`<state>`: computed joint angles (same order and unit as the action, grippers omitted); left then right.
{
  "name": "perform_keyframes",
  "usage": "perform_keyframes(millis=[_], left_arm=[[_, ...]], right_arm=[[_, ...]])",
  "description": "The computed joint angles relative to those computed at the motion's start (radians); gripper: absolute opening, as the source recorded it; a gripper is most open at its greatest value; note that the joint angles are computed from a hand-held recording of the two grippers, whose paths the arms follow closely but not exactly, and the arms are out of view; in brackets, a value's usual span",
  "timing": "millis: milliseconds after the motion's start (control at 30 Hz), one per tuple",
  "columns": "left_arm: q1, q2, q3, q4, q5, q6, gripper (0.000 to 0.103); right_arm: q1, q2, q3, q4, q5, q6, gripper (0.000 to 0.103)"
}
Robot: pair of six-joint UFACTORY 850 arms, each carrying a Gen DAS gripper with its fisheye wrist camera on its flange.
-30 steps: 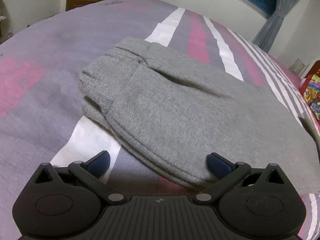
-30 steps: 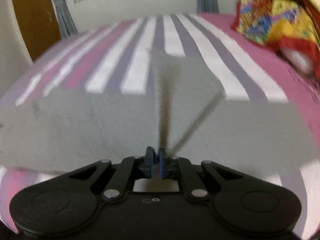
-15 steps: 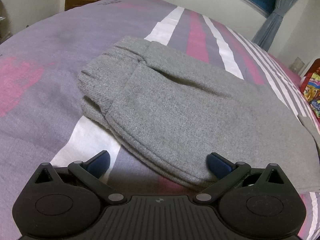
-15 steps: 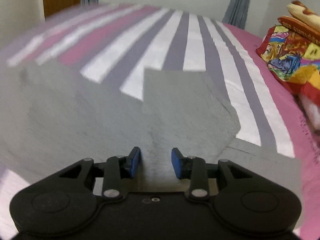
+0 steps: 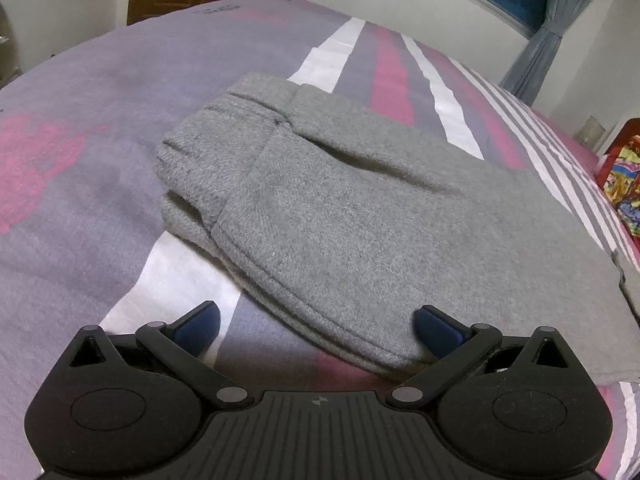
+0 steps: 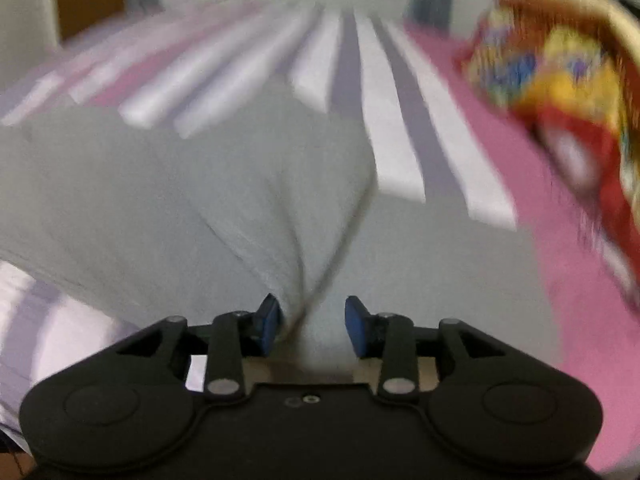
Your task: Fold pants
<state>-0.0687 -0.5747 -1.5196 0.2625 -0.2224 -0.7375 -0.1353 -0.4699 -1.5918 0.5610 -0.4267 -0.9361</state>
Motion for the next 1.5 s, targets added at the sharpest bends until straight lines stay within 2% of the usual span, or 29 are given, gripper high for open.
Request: perform_keyframes(millis=[67, 133, 233, 300, 367, 400, 433, 467, 567, 633, 800, 867, 967, 1033, 1067, 1167, 1233, 1267, 1333, 1367, 1500], left_arm=[[-0.001, 0.0, -0.001, 0.017, -0.004, -0.019, 0.103], [-0.001, 0.003, 0.001, 0.023, -0.006, -0.027, 0.103], [0.003, 0.007, 0.005, -0.021, -0.005, 0.02, 0.103], [0.004, 0.007, 0.003, -0.038, -0.009, 0.038, 0.103], [0.004, 0.007, 0.001, -0.043, -0.011, 0.043, 0.103], [0.004, 0.008, 0.002, -0.047, -0.01, 0.047, 0.103], [0.005, 0.008, 0.003, -0.053, -0.008, 0.056, 0.103], [0.006, 0.009, 0.005, -0.061, -0.004, 0.065, 0.103], [0.005, 0.012, 0.01, -0.066, -0.002, 0.08, 0.103], [0.006, 0.014, 0.013, -0.089, 0.0, 0.109, 0.103], [0.007, 0.017, 0.018, -0.104, 0.006, 0.126, 0.103], [0.006, 0.016, 0.018, -0.092, 0.005, 0.113, 0.103], [0.006, 0.013, 0.011, -0.103, -0.003, 0.126, 0.103], [0.007, 0.01, 0.003, -0.127, -0.013, 0.151, 0.103], [0.009, 0.006, -0.004, -0.138, -0.019, 0.163, 0.103], [0.01, 0.0, -0.016, -0.142, -0.03, 0.168, 0.103], [0.008, -0.003, -0.02, -0.126, -0.031, 0.152, 0.103], [0.008, -0.003, -0.02, -0.124, -0.029, 0.15, 0.103], [0.009, -0.003, -0.017, -0.128, -0.023, 0.155, 0.103], [0.01, -0.003, -0.016, -0.134, -0.022, 0.161, 0.103], [0.011, -0.001, -0.011, -0.137, -0.015, 0.165, 0.103]], right_arm=[[0.024, 0.007, 0.005, 0.075, 0.026, -0.151, 0.035], [0.067, -0.02, -0.019, 0.021, 0.058, -0.211, 0.035], [0.124, -0.091, -0.084, -0.167, 0.078, -0.178, 0.035], [0.15, -0.146, -0.144, -0.326, 0.067, -0.082, 0.035], [0.172, -0.166, -0.15, -0.486, 0.105, 0.013, 0.032], [0.172, -0.18, -0.172, -0.504, 0.099, 0.025, 0.02], [0.168, -0.192, -0.199, -0.48, 0.074, 0.036, 0.006], [0.153, -0.198, -0.219, -0.413, 0.059, 0.028, 0.005], [0.103, -0.148, -0.18, -0.099, 0.138, -0.106, 0.005], [0.055, -0.117, -0.172, 0.11, 0.157, -0.146, 0.005], [-0.113, -0.046, -0.103, 0.633, 0.06, -0.183, 0.005], [-0.178, -0.028, -0.047, 0.77, 0.013, -0.164, 0.005], [-0.244, -0.059, -0.011, 0.737, -0.061, 0.033, 0.005], [-0.26, -0.112, -0.027, 0.635, -0.101, 0.193, 0.005], [-0.264, -0.127, -0.025, 0.635, -0.116, 0.214, 0.005], [-0.279, -0.111, 0.025, 0.78, -0.136, 0.147, 0.007], [-0.284, -0.112, 0.024, 0.815, -0.133, 0.159, 0.019], [-0.289, -0.12, 0.017, 0.817, -0.144, 0.175, 0.019], [-0.288, -0.124, 0.007, 0.783, -0.133, 0.215, 0.005], [-0.287, -0.119, 0.007, 0.769, -0.128, 0.208, 0.005], [-0.283, -0.064, 0.048, 0.888, -0.099, 0.002, 0.004]])
